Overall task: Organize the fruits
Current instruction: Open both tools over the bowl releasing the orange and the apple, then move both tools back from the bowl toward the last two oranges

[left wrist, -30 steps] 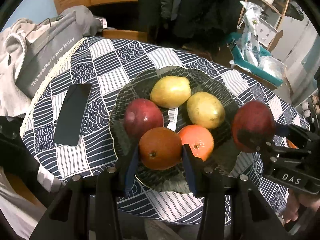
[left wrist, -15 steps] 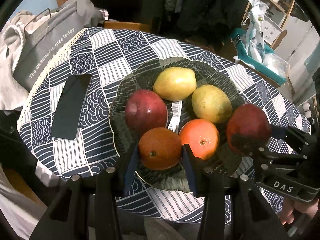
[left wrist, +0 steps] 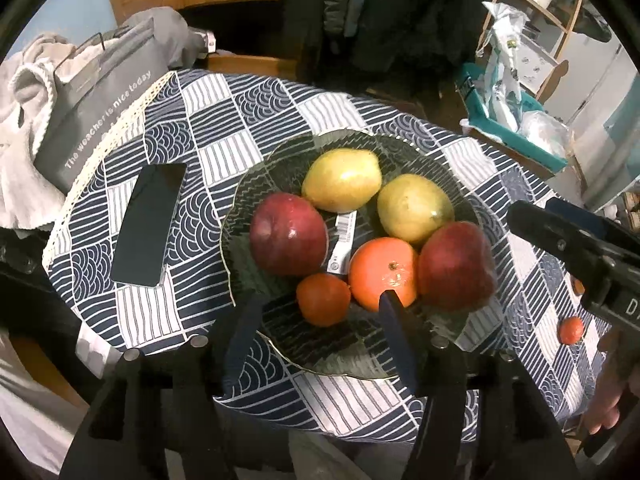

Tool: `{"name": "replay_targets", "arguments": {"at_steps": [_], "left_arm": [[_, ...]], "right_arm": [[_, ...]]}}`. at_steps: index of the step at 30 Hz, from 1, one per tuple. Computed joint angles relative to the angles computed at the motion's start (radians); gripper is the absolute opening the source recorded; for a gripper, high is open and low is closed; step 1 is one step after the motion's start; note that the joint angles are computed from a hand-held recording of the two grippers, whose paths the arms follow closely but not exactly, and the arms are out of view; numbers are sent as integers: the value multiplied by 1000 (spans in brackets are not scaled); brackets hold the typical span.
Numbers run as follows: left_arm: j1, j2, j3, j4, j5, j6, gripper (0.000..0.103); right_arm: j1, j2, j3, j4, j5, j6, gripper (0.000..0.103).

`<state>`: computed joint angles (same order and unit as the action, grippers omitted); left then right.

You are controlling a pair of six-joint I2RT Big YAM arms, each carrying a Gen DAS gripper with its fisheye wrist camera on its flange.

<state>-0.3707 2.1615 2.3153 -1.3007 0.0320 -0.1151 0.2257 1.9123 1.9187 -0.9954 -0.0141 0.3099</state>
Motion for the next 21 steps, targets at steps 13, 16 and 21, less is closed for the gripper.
{"name": "replay_targets", "arguments": {"at_steps": [13,16,21], "left_arm": [[-32,-59,-16,58,3,13,72],[-45,-65,-15,60,2,25,73],[-66,-75,-9,62,7,31,73]], "right_arm": [[4,-114,-81,8,179,-65,79],[-7,-150,-113,9,184,-47,79],[-32,-210,-167,8,197,-27,79]]}}
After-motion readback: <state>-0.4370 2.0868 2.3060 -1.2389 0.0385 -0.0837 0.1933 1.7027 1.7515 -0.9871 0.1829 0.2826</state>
